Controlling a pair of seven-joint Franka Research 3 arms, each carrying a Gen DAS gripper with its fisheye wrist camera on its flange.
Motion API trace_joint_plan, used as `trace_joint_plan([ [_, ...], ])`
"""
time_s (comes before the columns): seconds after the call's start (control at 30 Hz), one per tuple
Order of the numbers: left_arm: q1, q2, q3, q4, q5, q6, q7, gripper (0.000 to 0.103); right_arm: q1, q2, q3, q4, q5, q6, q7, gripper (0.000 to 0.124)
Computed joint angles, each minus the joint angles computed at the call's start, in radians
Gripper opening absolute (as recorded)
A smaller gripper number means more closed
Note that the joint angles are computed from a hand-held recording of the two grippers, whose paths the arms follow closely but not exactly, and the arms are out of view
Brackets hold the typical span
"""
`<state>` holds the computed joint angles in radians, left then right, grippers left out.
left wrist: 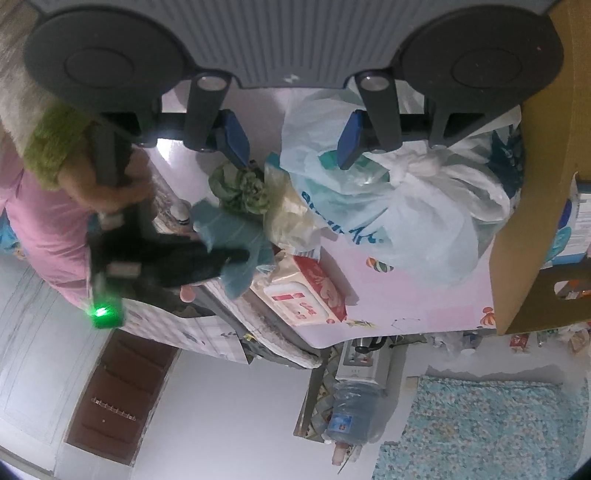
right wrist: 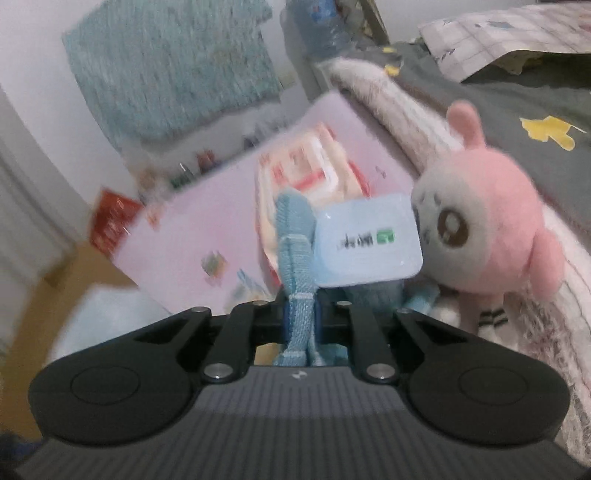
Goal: Organize soft objects
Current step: 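Lift the blue towel and carry it toward the cardboard box with the right gripper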
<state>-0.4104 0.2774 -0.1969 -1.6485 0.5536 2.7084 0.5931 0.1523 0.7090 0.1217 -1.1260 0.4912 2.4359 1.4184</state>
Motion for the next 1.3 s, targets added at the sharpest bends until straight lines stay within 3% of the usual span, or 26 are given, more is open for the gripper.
trace_joint_plan([
  [0.17, 0.009, -0.009, -0.005, -0.025, -0.018, 0.031, 0.004, 0.053, -0.127, -0.056, 0.132, -0.066, 0.273, 0.047, -0.144, 0.010],
  [0.33, 0.018, -0.020, -0.014, -0.053, -0.044, 0.054, 0.028, 0.053, -0.194, -0.199, 0.170, -0.232, 0.499, 0.079, -0.354, 0.010],
  [0.53, 0.037, -0.041, -0.042, -0.094, -0.116, 0.076, 0.094, 0.053, -0.246, -0.439, 0.147, -0.519, 0.718, 0.040, -0.565, 0.010],
  [0.7, 0.078, -0.063, -0.100, -0.155, -0.265, 0.157, 0.255, 0.054, -0.238, -0.629, 0.074, -0.727, 0.809, -0.035, -0.589, 0.010],
  [0.8, 0.149, -0.068, -0.204, -0.196, -0.476, 0.230, 0.488, 0.061, -0.231, -0.692, 0.019, -0.804, 0.865, -0.150, -0.556, 0.010],
  [0.97, 0.251, -0.061, -0.375, -0.219, -0.777, 0.326, 0.854, 0.083, -0.199, -0.748, -0.070, -0.909, 0.966, -0.309, -0.534, 0.011],
  [1.03, 0.338, -0.049, -0.499, -0.215, -0.934, 0.342, 1.041, 0.091, -0.181, -0.754, -0.104, -0.939, 1.007, -0.375, -0.530, 0.011],
  [1.13, 0.431, -0.032, -0.630, -0.209, -1.118, 0.349, 1.229, 0.093, -0.155, -0.744, -0.156, -0.963, 1.083, -0.494, -0.543, 0.011],
  [1.2, 0.456, -0.027, -0.665, -0.202, -1.198, 0.344, 1.298, 0.096, -0.144, -0.747, -0.176, -0.984, 1.121, -0.554, -0.558, 0.011],
  [1.3, 0.529, -0.026, -0.761, -0.201, -1.360, 0.351, 1.463, 0.098, -0.140, -0.740, -0.195, -1.001, 1.168, -0.643, -0.573, 0.011],
])
